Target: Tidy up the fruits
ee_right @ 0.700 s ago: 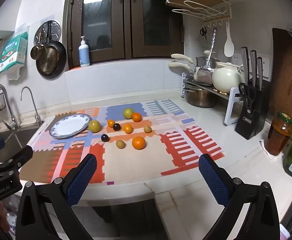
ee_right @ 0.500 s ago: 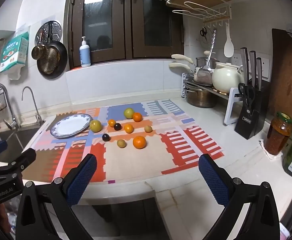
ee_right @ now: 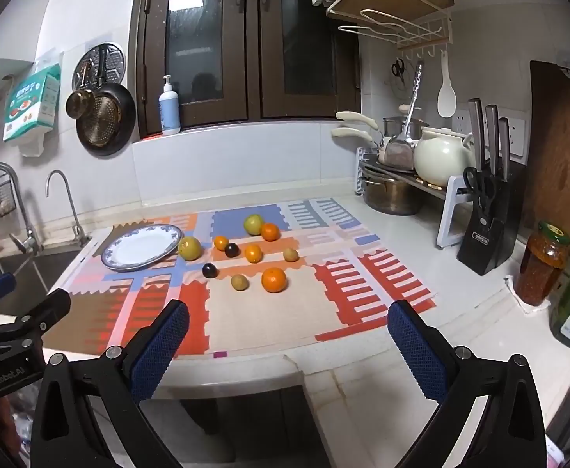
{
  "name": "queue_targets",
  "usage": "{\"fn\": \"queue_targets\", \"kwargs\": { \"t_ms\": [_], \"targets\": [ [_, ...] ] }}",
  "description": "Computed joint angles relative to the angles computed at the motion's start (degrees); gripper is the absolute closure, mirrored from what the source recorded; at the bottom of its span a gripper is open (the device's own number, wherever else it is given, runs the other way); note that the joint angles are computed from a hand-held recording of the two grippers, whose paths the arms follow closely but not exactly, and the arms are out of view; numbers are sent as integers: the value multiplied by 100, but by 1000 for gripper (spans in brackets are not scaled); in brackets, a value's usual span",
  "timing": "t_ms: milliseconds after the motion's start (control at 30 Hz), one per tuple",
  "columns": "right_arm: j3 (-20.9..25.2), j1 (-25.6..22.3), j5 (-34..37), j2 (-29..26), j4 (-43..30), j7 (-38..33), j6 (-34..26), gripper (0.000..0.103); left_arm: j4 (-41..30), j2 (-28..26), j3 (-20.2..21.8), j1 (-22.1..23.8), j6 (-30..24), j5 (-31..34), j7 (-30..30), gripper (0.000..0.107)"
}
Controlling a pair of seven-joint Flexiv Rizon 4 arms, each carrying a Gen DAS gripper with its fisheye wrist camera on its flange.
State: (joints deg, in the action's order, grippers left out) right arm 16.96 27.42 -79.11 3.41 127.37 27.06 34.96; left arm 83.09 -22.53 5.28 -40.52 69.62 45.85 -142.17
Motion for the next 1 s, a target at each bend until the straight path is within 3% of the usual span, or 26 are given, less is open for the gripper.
{"fn": "queue_targets", "kwargs": {
  "t_ms": [700, 1000],
  "targets": [
    [15, -33, -113, 73, 29, -20, 38, 0, -32, 59, 40, -95, 88, 391, -356, 4],
    [6, -47, -146, 81, 41, -21, 96, 0, -19, 58, -43, -16, 127, 257, -229, 4]
  ]
}}
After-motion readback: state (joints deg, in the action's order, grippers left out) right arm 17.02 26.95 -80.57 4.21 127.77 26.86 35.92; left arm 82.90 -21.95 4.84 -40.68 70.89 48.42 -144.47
